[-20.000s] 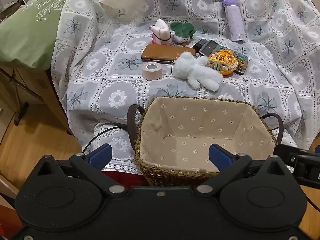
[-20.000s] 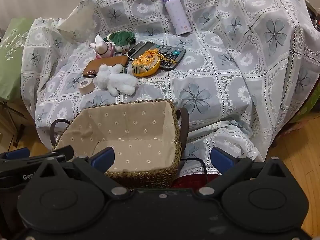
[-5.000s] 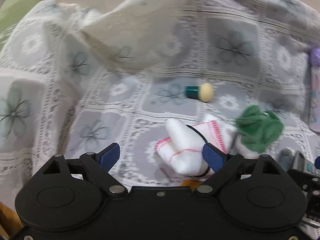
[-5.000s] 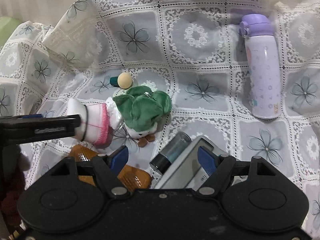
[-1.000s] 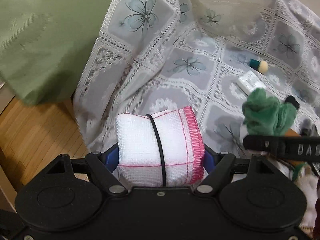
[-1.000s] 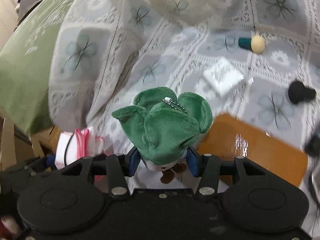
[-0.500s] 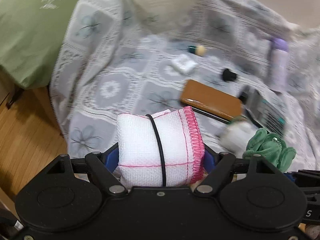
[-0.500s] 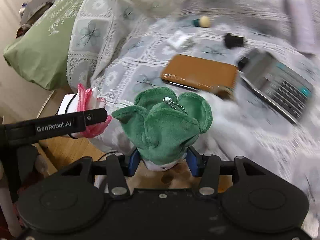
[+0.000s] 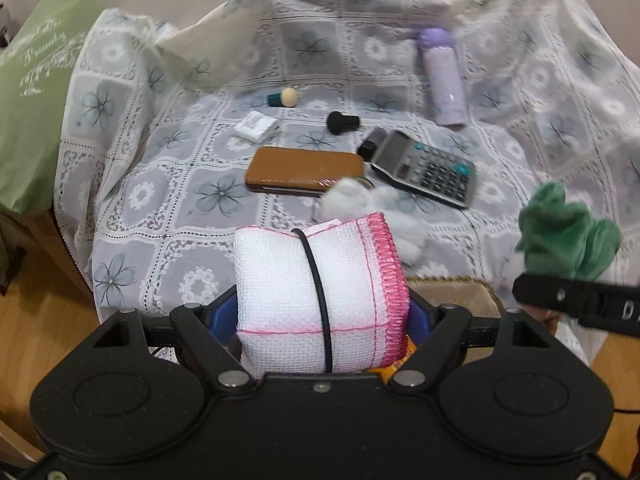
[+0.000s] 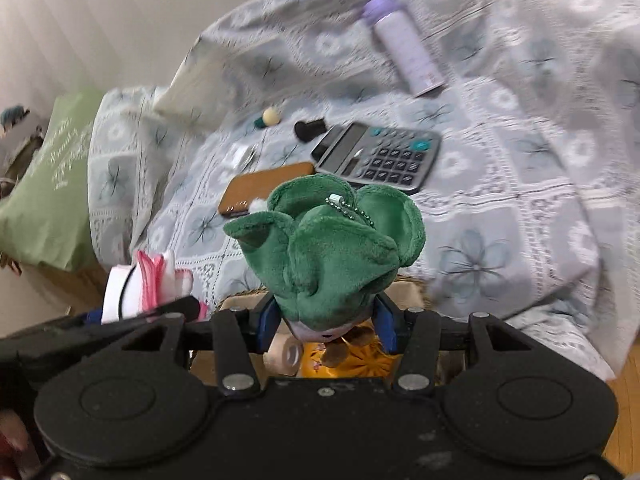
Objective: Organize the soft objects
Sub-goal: 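Carry the cloth figure and green plush over the basket with both tools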
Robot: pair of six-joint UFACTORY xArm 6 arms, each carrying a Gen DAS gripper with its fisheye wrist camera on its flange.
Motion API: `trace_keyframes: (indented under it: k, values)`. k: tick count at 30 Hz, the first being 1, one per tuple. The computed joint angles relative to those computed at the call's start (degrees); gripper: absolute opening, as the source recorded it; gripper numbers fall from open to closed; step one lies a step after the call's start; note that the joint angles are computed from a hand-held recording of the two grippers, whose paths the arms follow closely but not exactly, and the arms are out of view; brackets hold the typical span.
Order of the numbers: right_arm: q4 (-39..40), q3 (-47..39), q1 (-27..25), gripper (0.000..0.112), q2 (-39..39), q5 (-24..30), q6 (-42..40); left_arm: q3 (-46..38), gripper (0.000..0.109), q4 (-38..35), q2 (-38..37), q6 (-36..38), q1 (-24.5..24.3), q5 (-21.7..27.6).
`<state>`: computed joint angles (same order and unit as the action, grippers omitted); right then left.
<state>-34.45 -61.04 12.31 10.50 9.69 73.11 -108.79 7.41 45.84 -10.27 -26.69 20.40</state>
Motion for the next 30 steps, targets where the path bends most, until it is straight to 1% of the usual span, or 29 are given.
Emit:
trace_keyframes:
  k: [2,6,8,10,12,14,16,17,19,20,23,26,28,30]
  values:
    - [-5.5,1.3,0.1,0.049,-1.7,0.4,5.7,2.4,0.075,0.8,-1.2,-0.2,-0.4,-0.9]
    - [-15.3,3.7,0.9,0.049,-4.8,1.0,15.3,7.7,0.075,4.9,-3.8,-3.3,-0.9,-2.8]
    - [-18.1,4.3,1.7,0.049,-5.7,1.8,18.1,9.5,0.076,3.0,-4.7,-2.2,-1.1,-3.0]
    - [-18.2,5.1,2.1,0.049,-6.4,1.5,18.7,10.8,0.076,2.4,-5.3,-2.5,-1.1,-2.9]
    - [-18.7,5.9,2.7,0.049,-7.1,1.4,19.5,12.0,0.076,5.0,-5.9,-5.4,-1.0,-3.5]
    - [-19.0,6.5,3.5,0.049,-7.5,2.2,19.9,12.5,0.076,7.3,-6.0,-7.6,-1.0,-3.6]
    - [-18.3,6.5,4.5,0.049,-7.4,3.6,19.5,12.2,0.076,7.0,-5.7,-7.5,-1.0,-3.3]
    - [-17.2,6.6,4.9,0.049,-7.2,4.0,18.5,12.2,0.076,6.8,-5.6,-7.5,-1.0,-3.3]
    - [-12.1,7.4,4.6,0.049,-6.8,2.2,14.7,12.0,0.076,7.1,-5.4,-8.0,-1.0,-2.9]
    - [-11.2,7.6,4.5,0.049,-6.8,2.0,14.3,12.1,0.076,7.1,-5.4,-8.1,-1.0,-2.7]
    - [-9.3,7.6,4.7,0.049,-6.9,3.7,13.3,11.8,0.077,6.9,-5.1,-7.9,-1.1,-1.6]
    - [-7.4,7.7,4.9,0.049,-6.7,3.9,11.5,11.8,0.078,5.9,-5.0,-6.8,-1.2,-0.8]
    - [-7.0,7.7,4.9,0.049,-6.6,4.0,11.2,12.2,0.079,5.4,-5.2,-6.5,-1.2,-0.7]
    - [-6.6,7.5,5.1,0.049,-6.5,4.3,10.8,13.0,0.08,6.3,-5.6,-7.2,-1.1,-1.2]
